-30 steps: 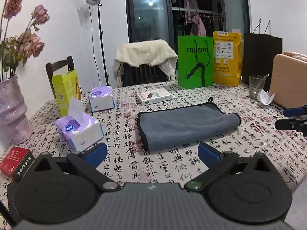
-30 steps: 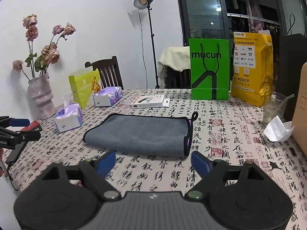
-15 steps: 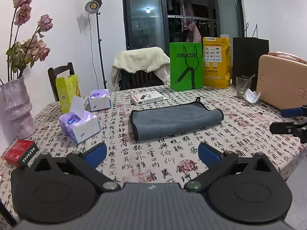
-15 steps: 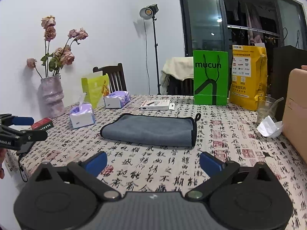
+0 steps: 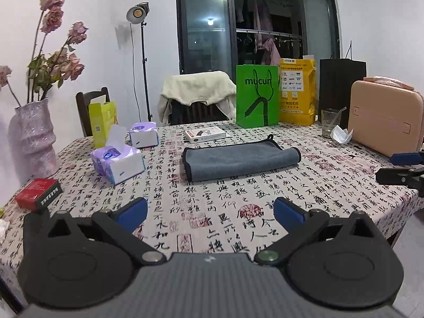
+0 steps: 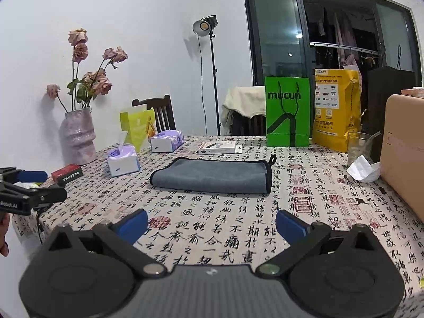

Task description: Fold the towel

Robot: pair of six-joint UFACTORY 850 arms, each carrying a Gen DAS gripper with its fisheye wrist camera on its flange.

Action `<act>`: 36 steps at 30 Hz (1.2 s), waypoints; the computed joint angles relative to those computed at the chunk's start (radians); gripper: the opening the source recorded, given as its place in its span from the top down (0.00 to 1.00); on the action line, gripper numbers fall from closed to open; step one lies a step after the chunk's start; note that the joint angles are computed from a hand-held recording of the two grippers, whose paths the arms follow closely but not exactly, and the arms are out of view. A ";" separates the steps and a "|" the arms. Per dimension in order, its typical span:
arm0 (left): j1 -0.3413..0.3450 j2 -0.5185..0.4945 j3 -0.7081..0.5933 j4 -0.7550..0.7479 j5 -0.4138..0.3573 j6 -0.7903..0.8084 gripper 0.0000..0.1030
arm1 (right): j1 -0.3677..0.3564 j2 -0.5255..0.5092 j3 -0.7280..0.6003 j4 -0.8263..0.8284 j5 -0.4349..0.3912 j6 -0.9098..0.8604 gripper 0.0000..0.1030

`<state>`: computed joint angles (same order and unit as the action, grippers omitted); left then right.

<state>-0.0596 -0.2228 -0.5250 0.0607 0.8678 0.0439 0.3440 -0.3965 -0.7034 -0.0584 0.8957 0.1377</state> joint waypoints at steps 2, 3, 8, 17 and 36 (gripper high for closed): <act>-0.001 0.012 0.025 -0.010 0.016 0.002 0.00 | 0.009 0.012 0.023 0.011 0.019 -0.002 0.00; 0.000 0.017 0.037 -0.008 0.028 -0.002 0.00 | 0.014 0.019 0.035 0.017 0.031 -0.003 0.00; 0.024 0.018 0.072 0.027 0.043 -0.050 0.00 | 0.048 0.055 0.102 0.057 0.087 -0.030 0.00; 0.021 0.031 0.157 0.006 0.136 -0.052 0.00 | 0.125 0.076 0.180 0.159 0.177 -0.071 0.00; -0.072 0.062 0.308 -0.120 0.309 0.028 0.00 | 0.259 0.072 0.270 0.349 0.272 -0.155 0.00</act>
<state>-0.1314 -0.1603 -0.2167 -0.0591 1.1766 0.0722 0.6026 -0.3248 -0.4336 0.2901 1.1673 -0.0177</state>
